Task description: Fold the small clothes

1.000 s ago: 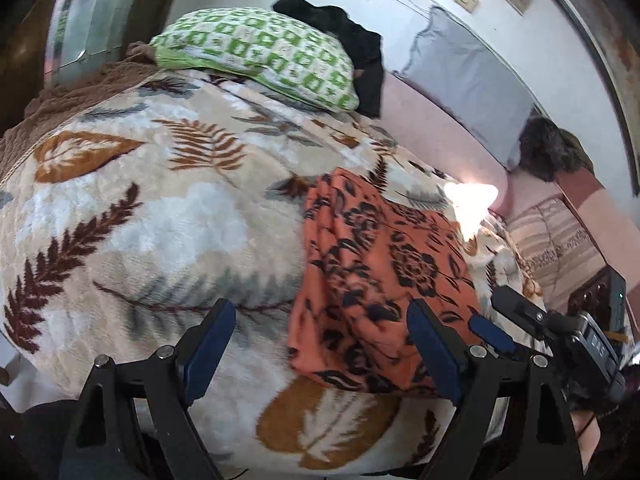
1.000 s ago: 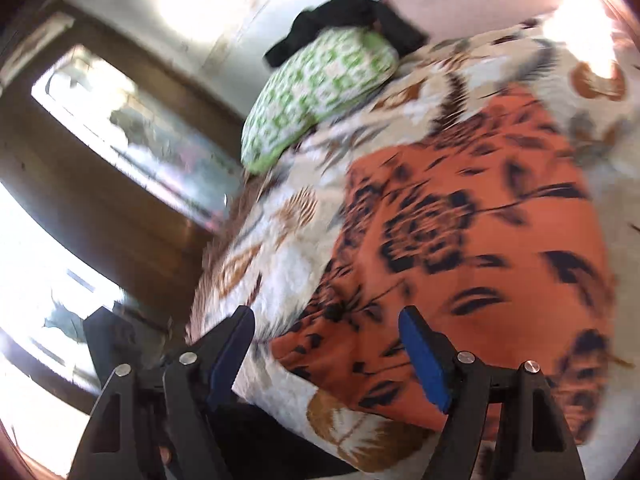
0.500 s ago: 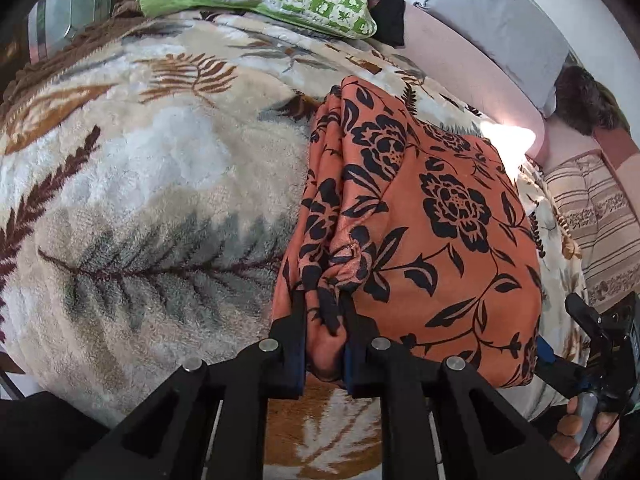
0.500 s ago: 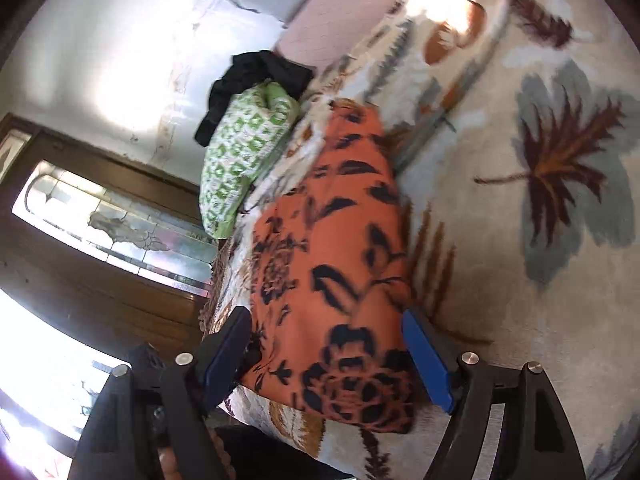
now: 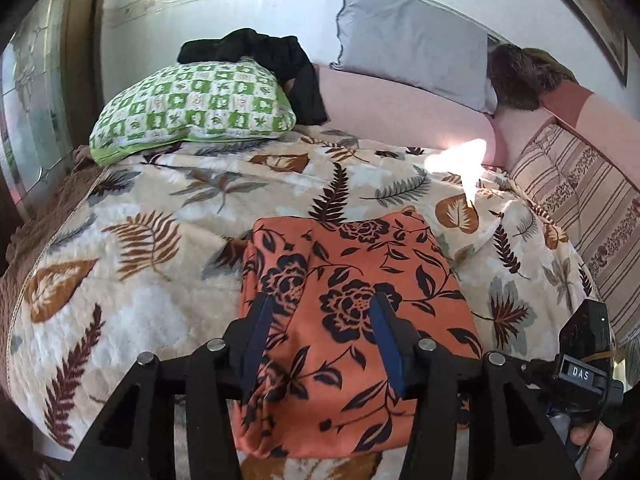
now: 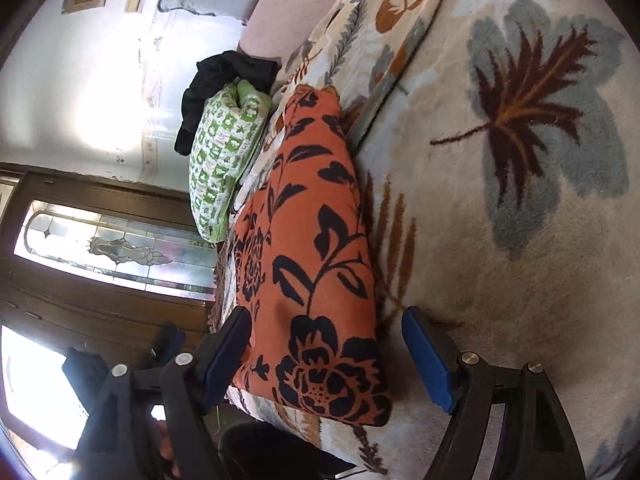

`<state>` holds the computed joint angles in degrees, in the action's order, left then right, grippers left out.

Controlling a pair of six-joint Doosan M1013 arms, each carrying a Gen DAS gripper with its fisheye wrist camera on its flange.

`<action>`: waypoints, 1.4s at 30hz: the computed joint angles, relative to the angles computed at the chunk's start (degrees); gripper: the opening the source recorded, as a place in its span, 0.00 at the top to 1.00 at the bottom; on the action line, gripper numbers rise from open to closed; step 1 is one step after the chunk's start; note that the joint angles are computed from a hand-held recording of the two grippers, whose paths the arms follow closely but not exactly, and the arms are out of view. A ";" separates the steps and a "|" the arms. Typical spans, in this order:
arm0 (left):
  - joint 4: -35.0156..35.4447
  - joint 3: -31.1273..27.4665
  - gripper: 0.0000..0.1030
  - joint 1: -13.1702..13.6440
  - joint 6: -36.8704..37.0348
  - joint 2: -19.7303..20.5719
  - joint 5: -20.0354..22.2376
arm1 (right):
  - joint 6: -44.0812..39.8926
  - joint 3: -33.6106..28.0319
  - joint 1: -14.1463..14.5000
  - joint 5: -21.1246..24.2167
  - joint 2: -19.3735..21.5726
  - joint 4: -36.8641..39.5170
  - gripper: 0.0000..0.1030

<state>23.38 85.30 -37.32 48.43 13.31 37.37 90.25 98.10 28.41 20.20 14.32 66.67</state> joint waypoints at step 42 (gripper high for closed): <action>-12.94 3.05 0.44 4.30 7.14 3.85 -3.25 | 3.52 -11.12 -4.02 5.67 7.23 -9.18 0.12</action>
